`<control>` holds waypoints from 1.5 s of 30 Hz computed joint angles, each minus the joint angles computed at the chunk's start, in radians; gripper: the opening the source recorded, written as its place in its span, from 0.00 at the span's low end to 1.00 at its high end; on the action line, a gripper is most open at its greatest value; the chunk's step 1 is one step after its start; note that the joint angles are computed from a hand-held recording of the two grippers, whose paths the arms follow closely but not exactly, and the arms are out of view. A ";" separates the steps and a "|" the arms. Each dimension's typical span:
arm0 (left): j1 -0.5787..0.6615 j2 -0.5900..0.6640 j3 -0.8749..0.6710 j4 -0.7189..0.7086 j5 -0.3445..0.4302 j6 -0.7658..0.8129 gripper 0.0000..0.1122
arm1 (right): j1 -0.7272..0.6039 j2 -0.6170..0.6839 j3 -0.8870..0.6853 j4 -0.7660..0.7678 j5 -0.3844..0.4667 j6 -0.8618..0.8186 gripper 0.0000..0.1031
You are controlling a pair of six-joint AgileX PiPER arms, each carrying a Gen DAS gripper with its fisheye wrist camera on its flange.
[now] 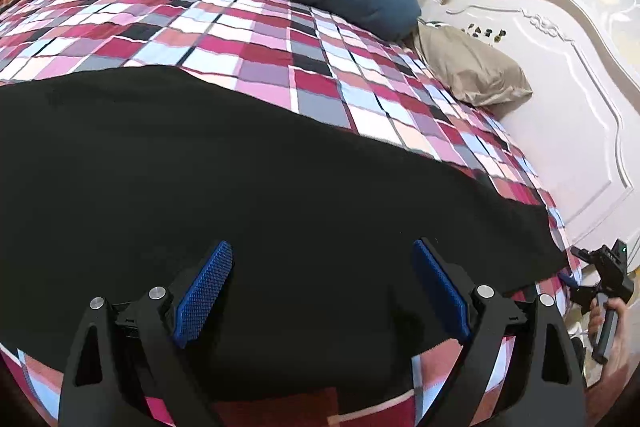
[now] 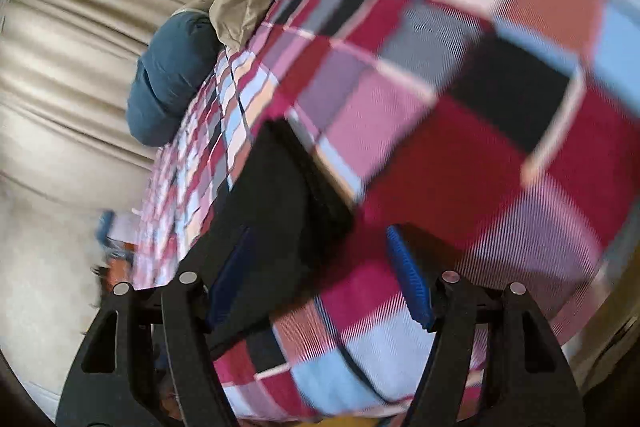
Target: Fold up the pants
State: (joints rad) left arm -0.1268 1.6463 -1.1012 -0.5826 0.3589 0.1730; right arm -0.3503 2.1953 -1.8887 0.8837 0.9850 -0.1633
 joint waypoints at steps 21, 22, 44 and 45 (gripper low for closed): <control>0.028 -0.061 0.052 -0.024 0.012 -0.023 0.80 | 0.084 0.033 -0.102 -0.136 -0.169 0.037 0.08; 0.026 -0.062 0.053 -0.023 0.011 -0.022 0.80 | 0.082 0.050 -0.112 -0.141 -0.152 0.058 0.08; 0.143 -0.146 0.113 0.068 0.003 -0.060 0.80 | 0.074 0.032 0.012 0.045 -0.227 -0.040 0.09; 0.158 -0.151 0.121 0.059 0.001 -0.046 0.80 | 0.067 0.034 0.030 0.053 -0.237 -0.047 0.09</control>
State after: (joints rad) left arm 0.0313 1.4951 -0.9800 -0.5232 0.3602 0.1268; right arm -0.2834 2.2291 -1.8591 0.9364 0.7478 -0.2100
